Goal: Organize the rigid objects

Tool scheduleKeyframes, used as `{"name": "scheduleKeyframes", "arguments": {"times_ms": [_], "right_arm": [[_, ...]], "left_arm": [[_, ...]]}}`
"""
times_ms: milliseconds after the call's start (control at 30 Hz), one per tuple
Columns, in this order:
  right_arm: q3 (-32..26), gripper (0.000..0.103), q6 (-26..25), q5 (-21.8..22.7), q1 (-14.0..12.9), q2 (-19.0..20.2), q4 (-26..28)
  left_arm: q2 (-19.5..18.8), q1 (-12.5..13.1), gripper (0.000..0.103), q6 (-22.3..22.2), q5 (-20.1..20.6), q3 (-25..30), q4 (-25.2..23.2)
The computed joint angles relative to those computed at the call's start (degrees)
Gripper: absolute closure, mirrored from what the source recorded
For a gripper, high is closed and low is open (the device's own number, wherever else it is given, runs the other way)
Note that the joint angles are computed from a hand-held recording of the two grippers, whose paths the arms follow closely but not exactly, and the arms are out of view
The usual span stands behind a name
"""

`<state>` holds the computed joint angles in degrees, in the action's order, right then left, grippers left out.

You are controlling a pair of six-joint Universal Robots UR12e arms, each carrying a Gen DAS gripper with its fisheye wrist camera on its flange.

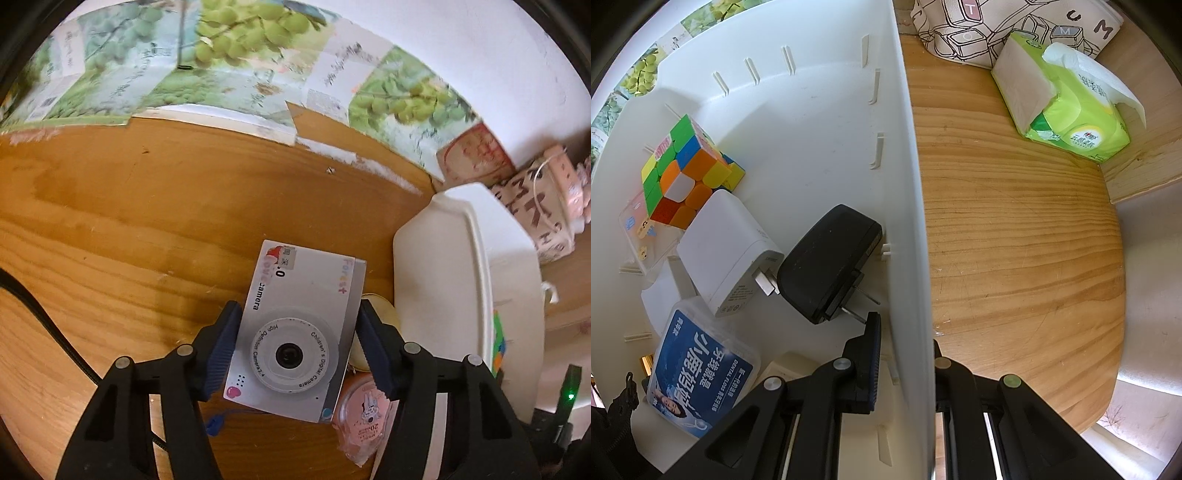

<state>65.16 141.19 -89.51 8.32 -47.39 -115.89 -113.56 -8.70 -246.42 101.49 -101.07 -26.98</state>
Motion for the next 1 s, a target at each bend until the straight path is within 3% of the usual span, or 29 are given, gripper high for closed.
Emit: {"name": "scheduleKeyframes", "arguments": {"times_ms": [233, 500, 767, 1000], "right_arm": [[-0.08, 0.090, 0.02, 0.07, -0.01, 0.02, 0.04], [-0.02, 0.090, -0.05, 0.20, -0.05, -0.02, -0.08], [0.13, 0.090, -0.16, 0.72, -0.16, -0.21, -0.10], [-0.06, 0.090, -0.50, 1.31, -0.31, -0.25, 0.25]], "left_arm": [[1.51, -1.94, 0.039, -2.56, 6.76, -2.64, 7.45], [2.55, -3.58, 0.039, -0.31, 12.38, -2.96, 14.63], [2.39, -5.16, 0.039, 5.28, 13.00, -0.25, 16.49], [0.64, -6.26, 0.039, 11.23, 9.02, 3.53, 19.07]]}}
